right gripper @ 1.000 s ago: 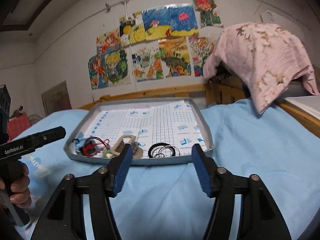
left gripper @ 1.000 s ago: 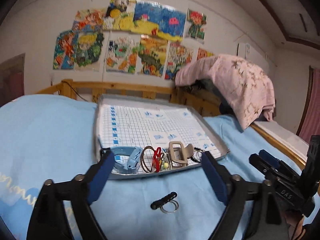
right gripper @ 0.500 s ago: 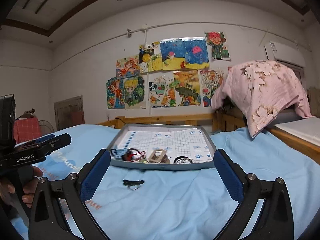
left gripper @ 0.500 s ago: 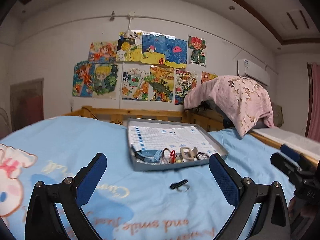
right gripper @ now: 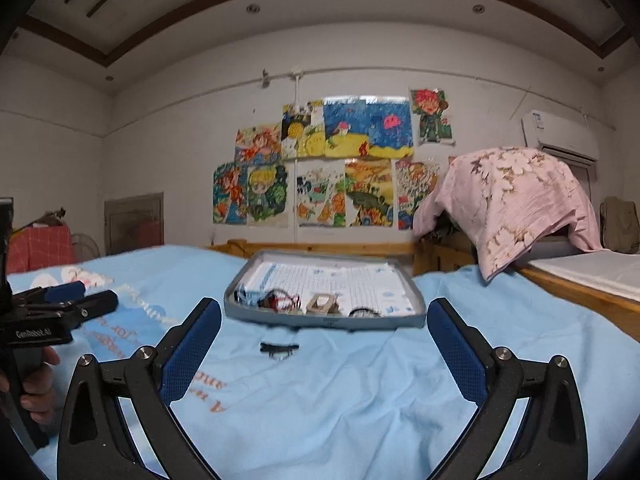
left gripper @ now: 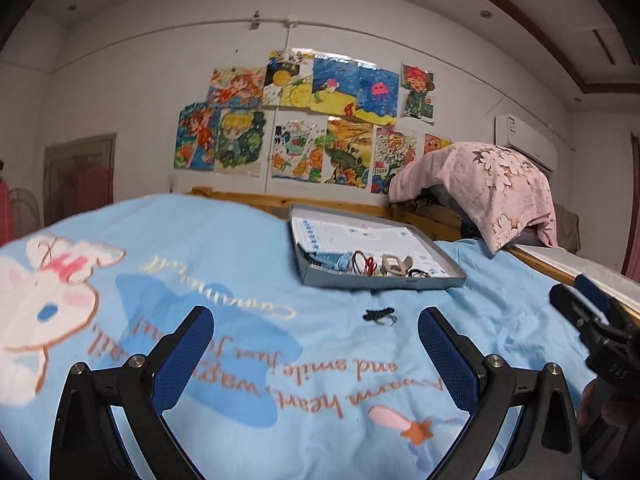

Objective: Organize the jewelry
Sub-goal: 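Lift both tools out of the tray toward the black clip keyring, then grasp the black clip with the left tool while the right tool grasps its metal ring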

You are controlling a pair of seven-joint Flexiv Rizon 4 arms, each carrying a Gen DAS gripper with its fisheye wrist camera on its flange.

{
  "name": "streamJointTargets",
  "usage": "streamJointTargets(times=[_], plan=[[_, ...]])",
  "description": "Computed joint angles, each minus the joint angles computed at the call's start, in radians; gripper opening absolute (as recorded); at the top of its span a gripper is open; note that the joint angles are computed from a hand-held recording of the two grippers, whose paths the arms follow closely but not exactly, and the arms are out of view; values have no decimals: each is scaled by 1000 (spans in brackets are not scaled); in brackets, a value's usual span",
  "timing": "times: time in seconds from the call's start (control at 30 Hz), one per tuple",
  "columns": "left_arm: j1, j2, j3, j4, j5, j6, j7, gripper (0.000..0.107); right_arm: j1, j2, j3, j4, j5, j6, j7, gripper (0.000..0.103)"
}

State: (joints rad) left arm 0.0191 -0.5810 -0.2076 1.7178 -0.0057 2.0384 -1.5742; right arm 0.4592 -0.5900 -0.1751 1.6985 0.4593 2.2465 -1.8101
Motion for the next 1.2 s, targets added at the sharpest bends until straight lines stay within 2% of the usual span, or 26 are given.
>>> streamJointTargets(times=[0.1, 0.17, 0.23, 0.33, 0.43, 0.5, 0.63, 0.77, 0.87, 0.93, 1.07, 1.2], plan=[[29, 4, -28, 4, 14, -22, -14, 103, 18, 3, -25, 0, 20, -61, -8, 101], [67, 3, -67, -4, 37, -55, -19, 103, 33, 6, -42, 1, 27, -75, -6, 101], [72, -1, -77, -22, 31, -93, -12, 103, 35, 10, -49, 3, 17, -90, 3, 101], [103, -13, -122, -63, 16, -194, 20, 103, 27, 15, -51, 0, -17, -116, 26, 101], [122, -32, -160, -96, -31, -254, 60, 103, 23, 10, -63, -15, -45, -140, 59, 101], [110, -46, -153, -124, -63, -284, 91, 103, 21, -2, -75, -38, -60, -145, 81, 101], [31, -83, -66, -218, -121, -363, 158, 103, 23, -38, -115, -106, -90, -190, 122, 101], [14, -139, -72, -305, -163, -409, 237, 103, -6, -84, -134, -191, -164, -267, 190, 101], [-10, -185, -61, -383, -196, -464, 292, 103, -99, -120, -54, -259, -279, -325, 250, 101], [-54, -221, -4, -459, -225, -533, 299, 103, -160, -145, 5, -308, -356, -384, 283, 101], [-102, -288, 62, -583, -265, -642, 298, 103, -308, -211, 186, -412, -496, -470, 326, 101], [-106, -340, 50, -666, -286, -694, 328, 103, -390, -290, 298, -527, -598, -553, 361, 101]])
